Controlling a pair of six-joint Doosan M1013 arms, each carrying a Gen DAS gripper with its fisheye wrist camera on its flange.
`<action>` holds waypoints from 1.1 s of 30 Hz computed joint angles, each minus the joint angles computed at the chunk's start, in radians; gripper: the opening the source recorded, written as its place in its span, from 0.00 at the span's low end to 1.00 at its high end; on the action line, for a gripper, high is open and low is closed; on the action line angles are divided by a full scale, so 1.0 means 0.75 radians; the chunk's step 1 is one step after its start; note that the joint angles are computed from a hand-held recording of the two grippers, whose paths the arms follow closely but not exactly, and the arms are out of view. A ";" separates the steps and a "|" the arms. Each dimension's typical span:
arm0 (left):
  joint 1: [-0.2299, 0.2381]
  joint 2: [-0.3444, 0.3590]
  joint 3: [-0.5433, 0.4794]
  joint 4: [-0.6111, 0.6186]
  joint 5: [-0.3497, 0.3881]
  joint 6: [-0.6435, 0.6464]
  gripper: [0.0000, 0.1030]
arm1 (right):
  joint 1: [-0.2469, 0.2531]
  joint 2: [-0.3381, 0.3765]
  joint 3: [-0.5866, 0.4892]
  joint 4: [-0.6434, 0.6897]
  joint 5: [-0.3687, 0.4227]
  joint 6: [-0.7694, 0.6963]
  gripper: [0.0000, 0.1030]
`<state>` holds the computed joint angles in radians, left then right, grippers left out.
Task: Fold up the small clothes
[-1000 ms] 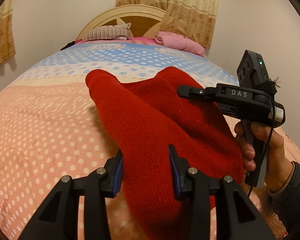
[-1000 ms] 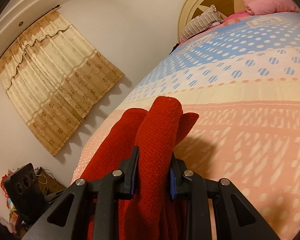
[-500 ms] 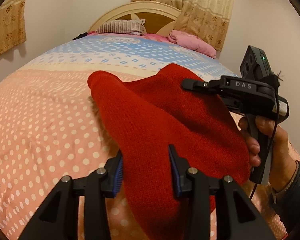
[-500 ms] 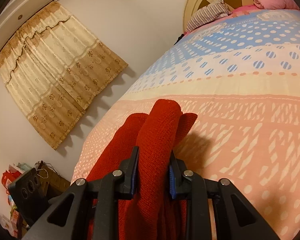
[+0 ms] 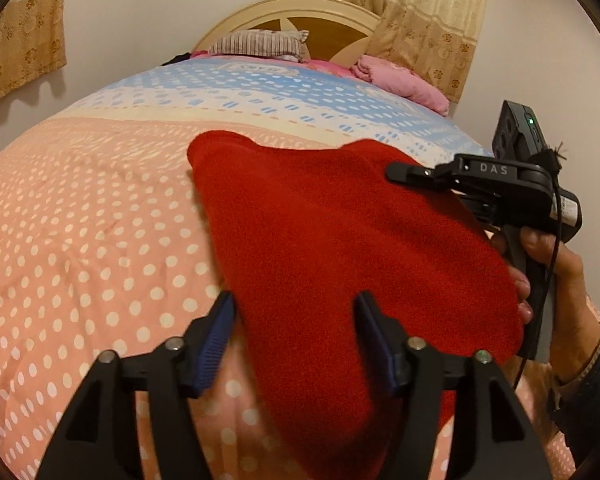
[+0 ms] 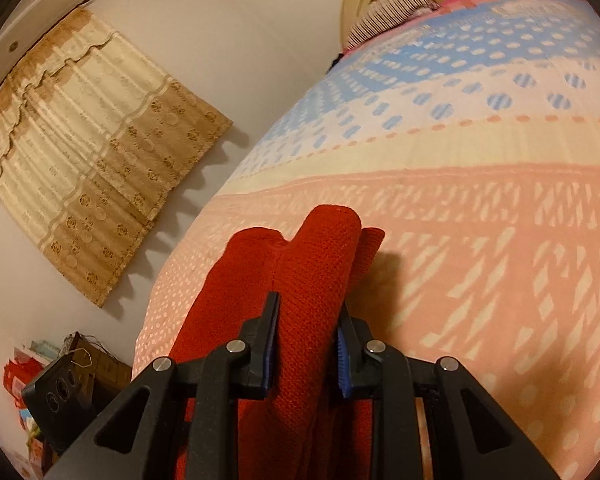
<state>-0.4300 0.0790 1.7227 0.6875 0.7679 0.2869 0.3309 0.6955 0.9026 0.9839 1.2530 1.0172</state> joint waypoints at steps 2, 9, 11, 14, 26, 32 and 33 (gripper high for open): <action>-0.002 0.002 -0.001 0.003 0.014 -0.011 0.74 | 0.000 0.004 -0.002 -0.022 0.002 0.019 0.24; -0.005 0.000 0.015 0.013 0.015 -0.053 0.84 | -0.002 -0.002 0.026 -0.064 -0.026 0.043 0.26; -0.004 0.001 0.019 0.014 0.011 -0.066 0.86 | -0.005 -0.001 0.035 -0.063 -0.029 0.054 0.26; -0.003 0.000 0.022 0.015 0.012 -0.074 0.88 | -0.012 0.004 0.043 -0.047 -0.031 0.071 0.27; -0.033 -0.027 0.005 0.117 0.091 -0.155 0.89 | 0.008 -0.046 0.094 -0.157 -0.137 0.047 0.38; -0.011 -0.017 -0.015 0.176 0.128 -0.170 0.92 | 0.001 -0.153 0.222 -0.130 -0.334 -0.065 0.39; -0.003 -0.008 -0.022 0.162 0.134 -0.149 0.92 | -0.007 -0.173 0.246 -0.086 -0.344 -0.109 0.39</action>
<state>-0.4320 0.0733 1.7065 0.8093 0.8682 0.1753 0.3260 0.5657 1.0869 0.9197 0.9951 0.9352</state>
